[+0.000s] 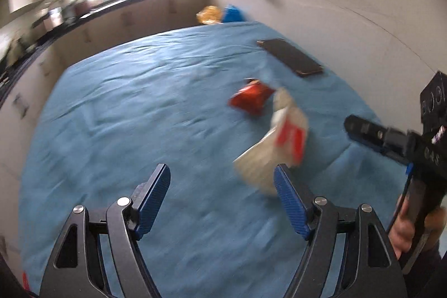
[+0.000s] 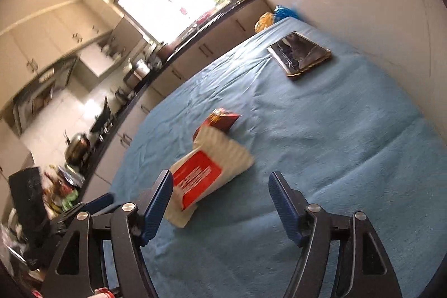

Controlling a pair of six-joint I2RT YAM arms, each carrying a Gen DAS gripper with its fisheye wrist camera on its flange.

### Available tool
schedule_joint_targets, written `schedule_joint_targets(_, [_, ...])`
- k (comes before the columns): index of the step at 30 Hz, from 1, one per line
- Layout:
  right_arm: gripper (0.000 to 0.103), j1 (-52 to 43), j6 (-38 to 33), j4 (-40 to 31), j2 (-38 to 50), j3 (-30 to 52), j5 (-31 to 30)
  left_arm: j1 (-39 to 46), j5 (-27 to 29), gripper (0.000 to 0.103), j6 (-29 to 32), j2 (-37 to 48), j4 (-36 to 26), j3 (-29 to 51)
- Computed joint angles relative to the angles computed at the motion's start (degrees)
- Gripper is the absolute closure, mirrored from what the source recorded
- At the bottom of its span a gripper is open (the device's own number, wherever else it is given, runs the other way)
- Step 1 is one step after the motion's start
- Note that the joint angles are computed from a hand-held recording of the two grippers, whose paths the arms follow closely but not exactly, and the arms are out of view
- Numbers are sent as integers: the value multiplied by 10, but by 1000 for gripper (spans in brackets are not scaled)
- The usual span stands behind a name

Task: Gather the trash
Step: 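Grasp white-red snack wrapper with left tool while right tool grasps red-gold snack bag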

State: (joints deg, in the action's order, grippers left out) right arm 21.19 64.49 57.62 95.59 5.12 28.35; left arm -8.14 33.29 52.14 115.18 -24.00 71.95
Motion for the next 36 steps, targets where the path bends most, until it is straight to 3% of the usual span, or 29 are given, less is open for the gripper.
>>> schedule_joint_targets(4, [27,-16,11,115,53,-31,-22,-63,-16,27,-20,34,-16,32])
schedule_joint_targets(10, [27,-7,14,142,74,-32,-14,-115,-38,27,-31,72,-32,51])
schedule_joint_targets(12, [27,-4,13,137,70,-32,-10,-119,-52,44,-40,73,-18,42])
schedule_joint_targets(13, [26,-5,13,144,76,-34,-10,-118,-50,67,-37,78,-33,49])
schedule_joint_targets(17, [25,-16,13,144,87,-29,-25,-88,-40,71,-48,58,-24,36])
schedule_joint_targets(19, [24,-19,14,128,80,-25,-28,-64,-27,71,-43,54,-48,45])
schedule_joint_targets(22, [24,-27,20,74,58,-13,-43,-15,-24,71,-42,39,-58,44])
schedule_joint_targets(26, [24,-42,9,-109,-16,39,-72,45,-18,70,-31,30,-81,54])
schedule_joint_targets(29, [24,-67,-11,-185,-36,81,-121,87,-14,70,-29,27,-81,57])
schedule_joint_targets(33, [25,-133,-41,-267,-17,169,-225,134,-6,70,-24,37,-83,72])
schedule_joint_targets(36, [26,-157,-70,-349,24,258,-220,165,2,70,-20,51,-91,93])
